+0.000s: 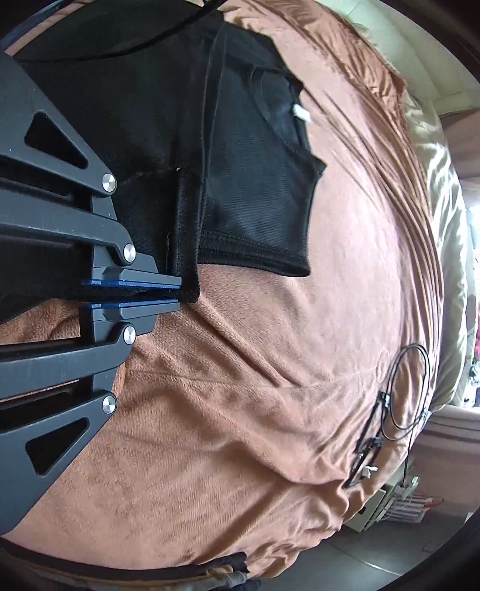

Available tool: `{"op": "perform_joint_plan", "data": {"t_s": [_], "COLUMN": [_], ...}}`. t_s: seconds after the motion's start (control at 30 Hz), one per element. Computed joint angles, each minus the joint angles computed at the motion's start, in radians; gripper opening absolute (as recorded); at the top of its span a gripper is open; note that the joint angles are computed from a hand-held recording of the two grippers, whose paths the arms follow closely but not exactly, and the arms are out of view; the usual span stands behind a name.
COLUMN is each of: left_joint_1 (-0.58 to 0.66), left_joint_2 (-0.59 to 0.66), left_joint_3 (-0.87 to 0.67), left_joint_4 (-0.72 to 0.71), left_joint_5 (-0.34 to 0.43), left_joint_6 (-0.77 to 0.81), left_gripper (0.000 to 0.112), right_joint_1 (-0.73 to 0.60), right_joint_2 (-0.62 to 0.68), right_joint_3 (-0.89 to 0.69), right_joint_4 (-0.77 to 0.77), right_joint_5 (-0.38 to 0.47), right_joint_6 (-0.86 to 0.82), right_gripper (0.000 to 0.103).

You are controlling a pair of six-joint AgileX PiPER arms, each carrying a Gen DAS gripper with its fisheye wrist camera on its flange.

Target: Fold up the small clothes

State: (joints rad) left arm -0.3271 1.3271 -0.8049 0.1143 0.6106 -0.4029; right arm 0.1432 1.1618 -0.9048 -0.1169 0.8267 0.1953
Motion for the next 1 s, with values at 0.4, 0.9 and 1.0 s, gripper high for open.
{"op": "perform_joint_plan", "data": {"t_s": [0.4, 0.9, 1.0], "left_joint_1": [-0.018, 0.034, 0.031], "left_joint_2": [-0.012, 0.269, 0.317], "left_joint_3": [-0.121, -0.347, -0.381], "left_joint_4": [0.079, 0.105, 0.141], "left_joint_5": [0.035, -0.007, -0.01], "left_joint_6": [-0.064, -0.048, -0.071], "left_gripper": [0.004, 0.004, 0.004], "right_joint_1": [0.01, 0.019, 0.021], "right_joint_2": [-0.044, 0.295, 0.361], "right_joint_3": [-0.067, -0.275, -0.327], "right_joint_4": [-0.067, -0.17, -0.186], "right_joint_5": [0.026, -0.031, -0.036], "right_joint_6": [0.052, 0.142, 0.15], "right_gripper": [0.001, 0.001, 0.001]}}
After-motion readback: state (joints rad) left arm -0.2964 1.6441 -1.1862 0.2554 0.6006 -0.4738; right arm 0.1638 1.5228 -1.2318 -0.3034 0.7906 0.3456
